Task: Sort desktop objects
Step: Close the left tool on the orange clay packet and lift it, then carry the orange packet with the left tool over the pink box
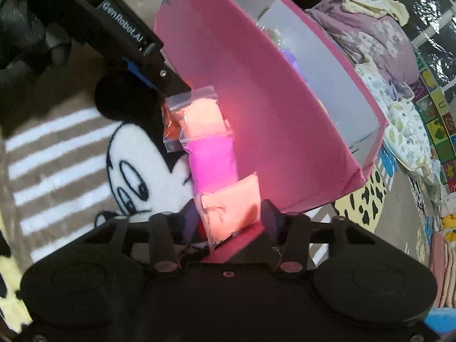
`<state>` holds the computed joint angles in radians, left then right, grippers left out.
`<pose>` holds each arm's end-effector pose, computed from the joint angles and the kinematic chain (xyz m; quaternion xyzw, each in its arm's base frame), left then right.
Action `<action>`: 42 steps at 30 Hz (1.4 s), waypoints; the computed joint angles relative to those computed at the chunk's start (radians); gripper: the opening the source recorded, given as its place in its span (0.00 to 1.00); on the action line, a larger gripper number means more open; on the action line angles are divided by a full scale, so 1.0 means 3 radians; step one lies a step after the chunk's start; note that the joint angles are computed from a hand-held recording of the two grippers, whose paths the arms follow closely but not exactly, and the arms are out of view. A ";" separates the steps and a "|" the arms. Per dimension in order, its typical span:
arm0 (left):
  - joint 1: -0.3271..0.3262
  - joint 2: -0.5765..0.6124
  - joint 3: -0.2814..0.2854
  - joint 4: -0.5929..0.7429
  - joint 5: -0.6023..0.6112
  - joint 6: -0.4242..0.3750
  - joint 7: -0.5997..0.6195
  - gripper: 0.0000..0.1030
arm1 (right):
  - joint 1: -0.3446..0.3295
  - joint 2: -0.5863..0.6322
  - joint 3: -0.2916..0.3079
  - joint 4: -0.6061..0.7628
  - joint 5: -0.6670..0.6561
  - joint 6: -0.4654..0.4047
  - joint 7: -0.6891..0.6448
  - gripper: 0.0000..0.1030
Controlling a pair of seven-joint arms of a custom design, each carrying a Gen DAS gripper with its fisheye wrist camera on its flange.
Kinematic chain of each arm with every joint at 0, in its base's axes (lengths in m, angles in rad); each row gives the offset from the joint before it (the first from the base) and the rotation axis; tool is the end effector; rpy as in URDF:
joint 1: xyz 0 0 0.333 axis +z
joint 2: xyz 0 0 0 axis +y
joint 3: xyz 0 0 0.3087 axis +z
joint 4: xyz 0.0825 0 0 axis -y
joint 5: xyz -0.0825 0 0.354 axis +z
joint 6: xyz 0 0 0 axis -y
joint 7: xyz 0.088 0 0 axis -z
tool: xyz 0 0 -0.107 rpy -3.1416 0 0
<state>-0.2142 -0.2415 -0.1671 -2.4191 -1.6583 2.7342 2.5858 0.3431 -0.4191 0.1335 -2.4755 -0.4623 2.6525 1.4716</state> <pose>0.4328 -0.1345 0.4397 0.6244 -0.6055 0.4927 0.0286 0.3776 0.2141 0.5122 -0.8932 0.2981 -0.3128 0.1245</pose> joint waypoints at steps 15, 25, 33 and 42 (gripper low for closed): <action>0.0005 -0.0247 0.0058 -0.0147 0.0197 0.0045 -0.0042 0.17 | 0.0074 -0.0036 -0.0037 -0.0005 0.0012 -0.0146 -0.0091 0.25; 0.0048 -0.0669 0.0209 -0.0382 0.0356 0.0045 0.0019 0.13 | 0.0517 -0.0369 -0.0266 -0.0234 0.0781 -0.0227 -0.0696 0.24; 0.0043 -0.1007 0.0276 -0.0544 0.0406 0.0026 0.0077 0.11 | 0.0590 -0.0648 -0.0154 -0.0557 0.0850 0.0015 -0.0859 0.62; -0.0052 -0.1103 0.0229 -0.0575 0.0426 0.0266 0.0132 0.11 | 0.0690 -0.0695 -0.0367 -0.0547 0.1173 0.0161 -0.0834 0.67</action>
<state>-0.2298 -0.5723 -0.0985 -2.5917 -1.5304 2.8139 2.6254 0.5500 -0.6276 0.0235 -2.6396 -0.1103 2.7010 1.2214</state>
